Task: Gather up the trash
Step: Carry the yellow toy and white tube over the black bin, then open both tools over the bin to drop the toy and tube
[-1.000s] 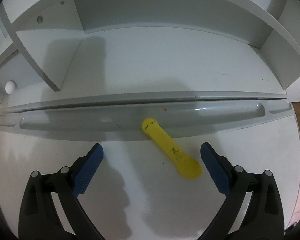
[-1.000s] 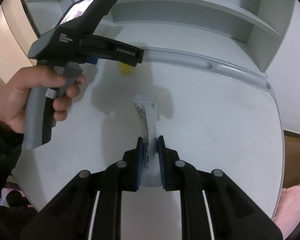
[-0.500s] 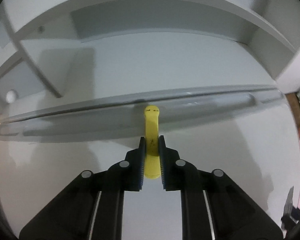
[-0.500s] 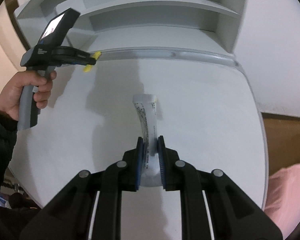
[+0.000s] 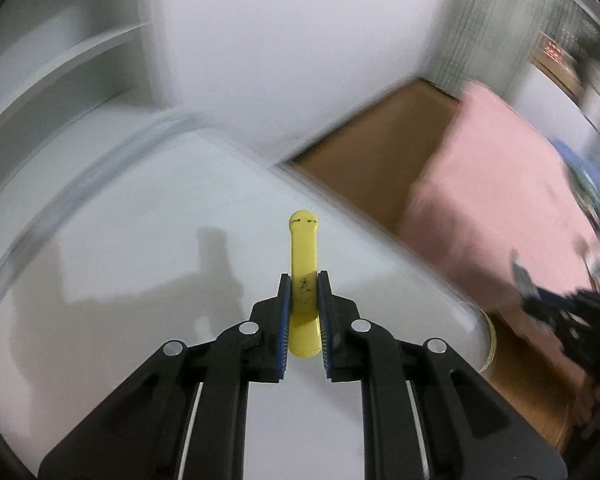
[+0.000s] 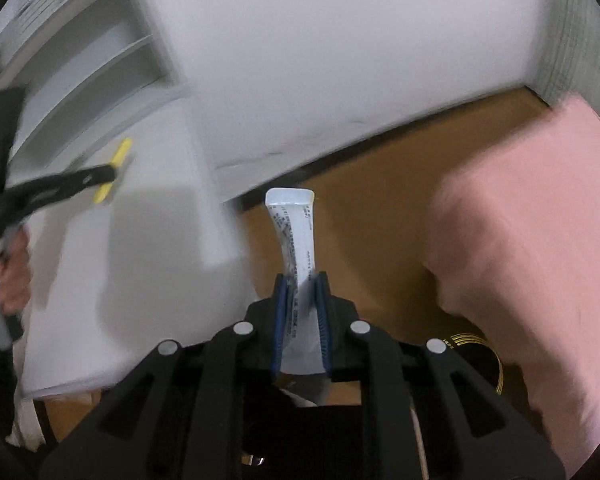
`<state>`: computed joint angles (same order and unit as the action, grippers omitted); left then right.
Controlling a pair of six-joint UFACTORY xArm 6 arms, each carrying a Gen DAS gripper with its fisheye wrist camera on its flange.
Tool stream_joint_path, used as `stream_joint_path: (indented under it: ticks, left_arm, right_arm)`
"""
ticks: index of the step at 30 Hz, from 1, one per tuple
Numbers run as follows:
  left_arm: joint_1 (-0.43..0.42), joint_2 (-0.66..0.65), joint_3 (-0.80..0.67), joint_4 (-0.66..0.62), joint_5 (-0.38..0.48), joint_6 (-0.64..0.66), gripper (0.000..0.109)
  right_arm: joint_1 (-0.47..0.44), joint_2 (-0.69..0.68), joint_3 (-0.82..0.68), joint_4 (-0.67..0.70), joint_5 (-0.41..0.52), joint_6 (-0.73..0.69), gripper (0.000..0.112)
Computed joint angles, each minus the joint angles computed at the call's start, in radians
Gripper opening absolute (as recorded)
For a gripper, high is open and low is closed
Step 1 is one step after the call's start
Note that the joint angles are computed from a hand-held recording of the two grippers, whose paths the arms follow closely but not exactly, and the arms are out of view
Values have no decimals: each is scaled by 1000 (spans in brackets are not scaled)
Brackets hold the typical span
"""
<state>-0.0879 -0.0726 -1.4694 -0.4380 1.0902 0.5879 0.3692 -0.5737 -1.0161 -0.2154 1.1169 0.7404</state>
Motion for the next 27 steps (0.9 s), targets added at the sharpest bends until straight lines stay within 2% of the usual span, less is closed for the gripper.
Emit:
stream_joint_path:
  ticks: [6, 8, 12, 14, 19, 20, 22, 23, 27]
  left_arm:
    - [-302, -73, 90, -75, 24, 107, 12]
    - [-397, -87, 135, -100, -2, 155, 12]
    - [-577, -85, 223, -102, -35, 196, 12]
    - [-653, -54, 245, -78, -64, 212, 12]
    - [-758, 59, 233, -32, -124, 255, 12]
    - [-774, 66, 242, -30, -135, 258, 12]
    - [-794, 86, 250, -14, -147, 264, 12]
    - [-805, 140, 204, -9, -152, 256, 12]
    - [-848, 198, 151, 25, -143, 198, 12]
  right_arm:
    - [-163, -418, 305, -40, 191, 128, 15]
    - [-231, -553, 394, -31, 262, 139, 15]
    - [-405, -739, 540, 37, 334, 73, 15]
    - [-519, -820, 604, 83, 360, -1, 15]
    - [-765, -945, 712, 169, 412, -176, 15]
    - [-771, -938, 717, 177, 403, -178, 15]
    - [-847, -961, 730, 204, 413, -234, 15]
    - [-872, -968, 736, 214, 415, -253, 15]
    - [-937, -967, 737, 247, 426, -302, 15]
